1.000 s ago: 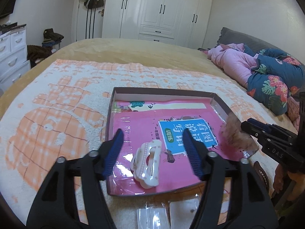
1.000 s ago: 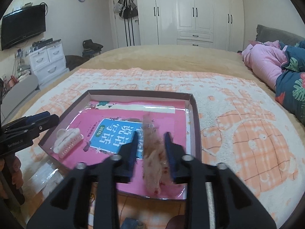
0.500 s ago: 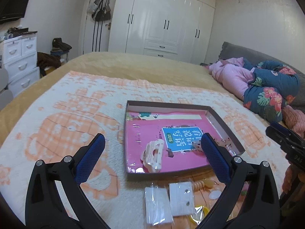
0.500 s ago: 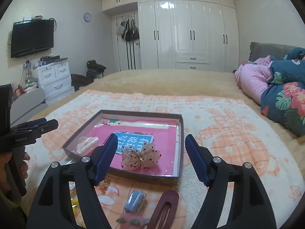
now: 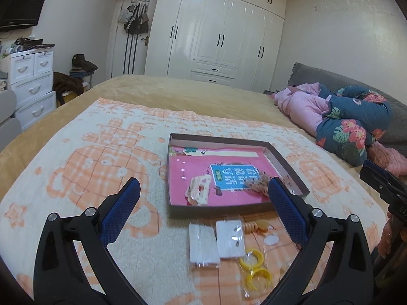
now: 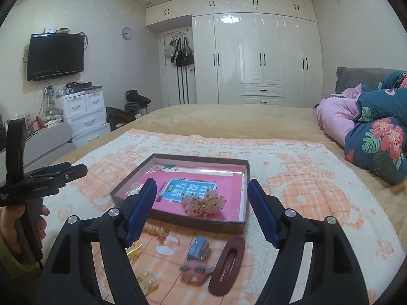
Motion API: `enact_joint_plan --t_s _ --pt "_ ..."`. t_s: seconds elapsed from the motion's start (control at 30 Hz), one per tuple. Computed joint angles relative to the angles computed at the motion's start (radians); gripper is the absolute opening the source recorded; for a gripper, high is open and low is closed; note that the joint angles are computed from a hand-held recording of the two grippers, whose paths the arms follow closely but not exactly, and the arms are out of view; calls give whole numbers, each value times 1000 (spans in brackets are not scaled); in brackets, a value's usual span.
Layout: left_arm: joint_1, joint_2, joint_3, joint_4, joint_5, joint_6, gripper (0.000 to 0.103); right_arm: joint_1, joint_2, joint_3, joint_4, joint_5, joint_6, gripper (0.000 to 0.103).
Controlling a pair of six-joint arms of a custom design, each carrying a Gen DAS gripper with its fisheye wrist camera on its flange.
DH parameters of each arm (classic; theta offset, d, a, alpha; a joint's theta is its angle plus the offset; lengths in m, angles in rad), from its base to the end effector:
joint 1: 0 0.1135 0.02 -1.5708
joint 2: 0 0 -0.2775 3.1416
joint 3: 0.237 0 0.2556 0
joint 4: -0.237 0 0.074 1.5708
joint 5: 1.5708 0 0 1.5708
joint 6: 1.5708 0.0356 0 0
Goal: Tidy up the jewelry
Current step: 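Lift both open tools out of the tray back toward the loose items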
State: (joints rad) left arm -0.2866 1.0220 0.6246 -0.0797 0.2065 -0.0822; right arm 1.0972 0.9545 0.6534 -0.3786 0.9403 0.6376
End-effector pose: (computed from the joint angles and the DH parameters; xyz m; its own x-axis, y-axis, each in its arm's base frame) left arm 0.2130 -0.0704 0.2594 -0.4760 0.0565 -0.8776 0.4137 0.8950 -0.1668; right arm 0.1116 0.1547 0.2639 -0.3721 0.0434 -0.9272 -0.0207 0.9983 0.0550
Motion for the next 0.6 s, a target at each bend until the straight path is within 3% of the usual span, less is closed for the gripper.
enact_joint_plan --t_s 0.27,0.6 --pt "8 -56 -57 -34 13 28 92 151 81 16 -113 48 168 78" --pt "25 -129 -106 -84 31 47 92 250 198 24 -125 0 282 78"
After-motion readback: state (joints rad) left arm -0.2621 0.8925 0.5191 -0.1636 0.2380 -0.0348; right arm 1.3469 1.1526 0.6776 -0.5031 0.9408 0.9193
